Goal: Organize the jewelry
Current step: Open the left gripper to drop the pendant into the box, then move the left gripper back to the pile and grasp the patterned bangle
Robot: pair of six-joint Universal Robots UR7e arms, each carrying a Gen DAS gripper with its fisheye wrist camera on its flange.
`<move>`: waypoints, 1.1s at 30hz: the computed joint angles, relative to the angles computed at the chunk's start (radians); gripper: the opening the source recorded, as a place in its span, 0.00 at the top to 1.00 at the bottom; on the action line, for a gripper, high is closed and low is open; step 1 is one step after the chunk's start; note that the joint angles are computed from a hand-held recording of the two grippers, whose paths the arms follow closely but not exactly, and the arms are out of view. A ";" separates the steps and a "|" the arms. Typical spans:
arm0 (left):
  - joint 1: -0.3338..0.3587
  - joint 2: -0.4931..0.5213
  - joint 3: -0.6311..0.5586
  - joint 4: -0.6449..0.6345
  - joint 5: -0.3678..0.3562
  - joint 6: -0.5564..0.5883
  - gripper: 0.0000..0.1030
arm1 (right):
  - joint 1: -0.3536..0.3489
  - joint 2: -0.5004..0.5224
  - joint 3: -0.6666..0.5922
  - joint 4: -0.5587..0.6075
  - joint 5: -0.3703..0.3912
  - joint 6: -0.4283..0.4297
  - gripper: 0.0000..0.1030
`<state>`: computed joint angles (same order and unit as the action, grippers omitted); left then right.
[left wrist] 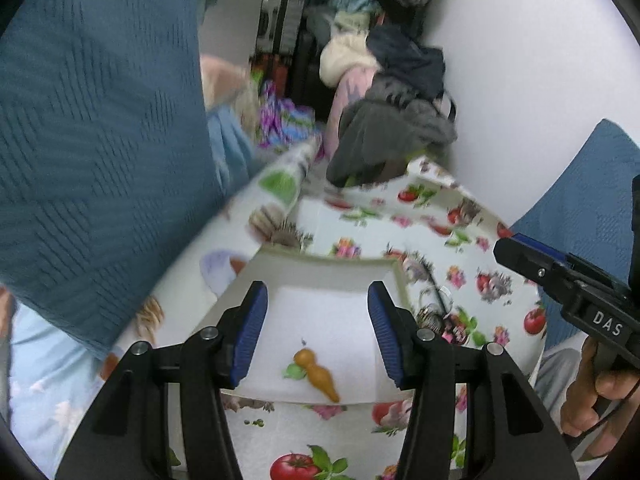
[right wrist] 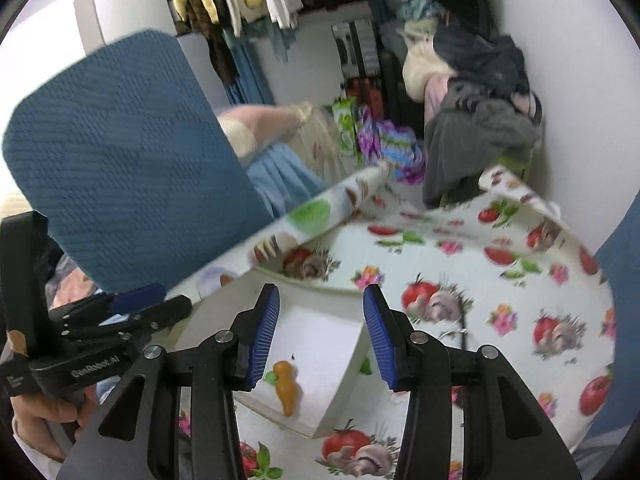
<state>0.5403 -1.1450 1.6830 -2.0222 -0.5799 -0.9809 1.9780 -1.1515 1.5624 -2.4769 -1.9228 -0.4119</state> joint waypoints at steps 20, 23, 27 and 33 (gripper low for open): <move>-0.063 0.139 -0.009 -0.356 0.018 0.151 0.48 | -0.062 -0.143 0.039 -0.069 0.022 -0.122 0.59; -0.061 0.165 -0.010 -0.391 0.006 0.156 0.48 | -0.087 -0.163 0.058 -0.080 0.026 -0.126 0.59; -0.055 0.205 -0.009 -0.475 -0.033 0.209 0.48 | -0.127 -0.185 0.090 -0.110 0.034 -0.169 0.59; -0.052 0.268 -0.029 -0.520 -0.055 0.251 0.48 | -0.185 -0.215 0.144 -0.155 0.043 -0.213 0.59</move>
